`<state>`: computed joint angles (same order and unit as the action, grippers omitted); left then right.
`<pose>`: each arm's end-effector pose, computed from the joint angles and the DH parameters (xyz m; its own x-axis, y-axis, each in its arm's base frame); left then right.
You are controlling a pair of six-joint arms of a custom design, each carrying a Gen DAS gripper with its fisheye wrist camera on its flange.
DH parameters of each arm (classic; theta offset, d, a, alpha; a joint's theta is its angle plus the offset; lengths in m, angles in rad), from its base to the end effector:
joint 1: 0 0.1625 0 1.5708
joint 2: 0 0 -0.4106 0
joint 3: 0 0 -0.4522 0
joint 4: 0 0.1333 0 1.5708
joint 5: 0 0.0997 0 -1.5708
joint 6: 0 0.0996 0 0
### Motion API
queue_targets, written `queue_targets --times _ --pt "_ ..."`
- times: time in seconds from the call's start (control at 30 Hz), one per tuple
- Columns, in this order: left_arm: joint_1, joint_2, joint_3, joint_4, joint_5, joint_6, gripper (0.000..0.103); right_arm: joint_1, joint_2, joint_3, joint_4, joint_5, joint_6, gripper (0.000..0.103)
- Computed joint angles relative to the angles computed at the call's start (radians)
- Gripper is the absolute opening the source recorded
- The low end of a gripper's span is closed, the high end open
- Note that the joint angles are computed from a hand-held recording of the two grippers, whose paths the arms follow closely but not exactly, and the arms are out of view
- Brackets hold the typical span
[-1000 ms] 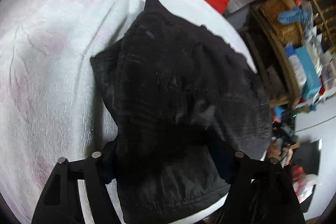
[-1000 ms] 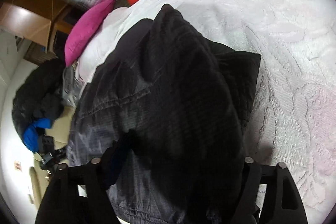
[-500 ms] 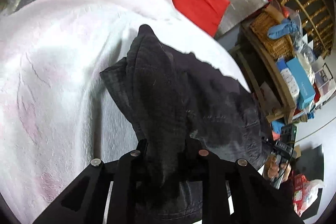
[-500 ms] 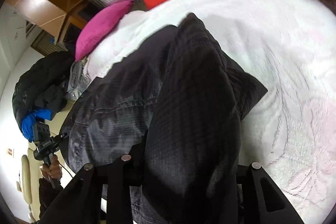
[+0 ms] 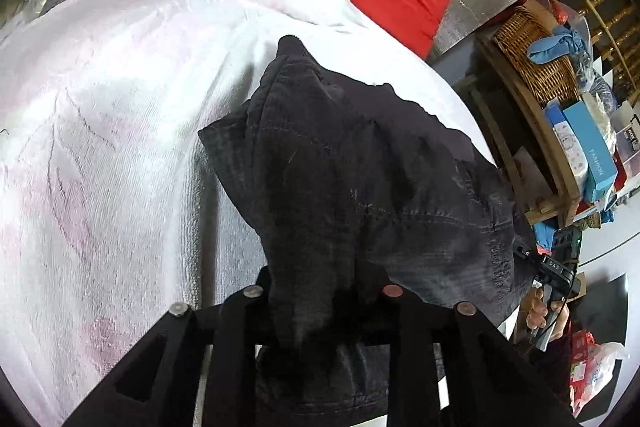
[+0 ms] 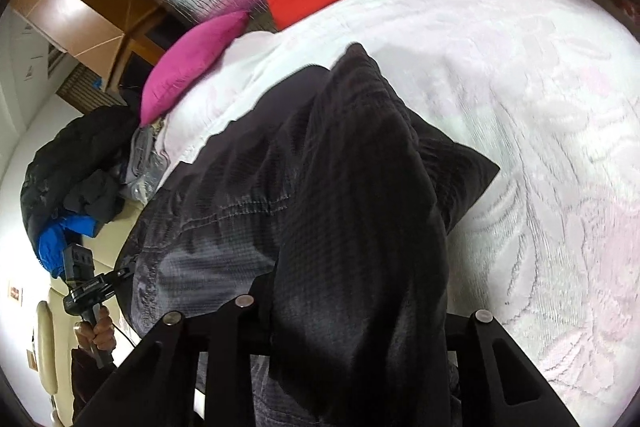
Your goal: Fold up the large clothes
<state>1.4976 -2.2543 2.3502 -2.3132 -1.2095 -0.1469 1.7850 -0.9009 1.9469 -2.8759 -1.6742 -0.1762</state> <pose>0.1442 -0.3380 0.4233 -0.9468 -0.2589 -0.1909 -0.0811 0.7664 -0.6372 0.2484 -0.5633 0.0228 -0.9264 -0.3483 0.1431 -0.3736 0.8974 -0.2348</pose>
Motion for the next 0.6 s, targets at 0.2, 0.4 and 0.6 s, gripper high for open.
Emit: queue_targets --times 0.2,0.4,0.6 --pt "-0.033 0.003 -0.011 0.123 0.119 -0.100 0.073 0.002 0.004 -0.017 0.055 -0.092 0.101 0.070" --pt "-0.214 -0.153 0.049 0.212 0.397 -0.169 0.073 0.048 -0.037 0.028 -0.069 -0.189 0.097 0.070" --pt "-0.533 -0.400 0.156 0.325 0.699 -0.239 0.079 0.135 -0.009 0.090 -0.456 -0.264 -0.084 0.070"
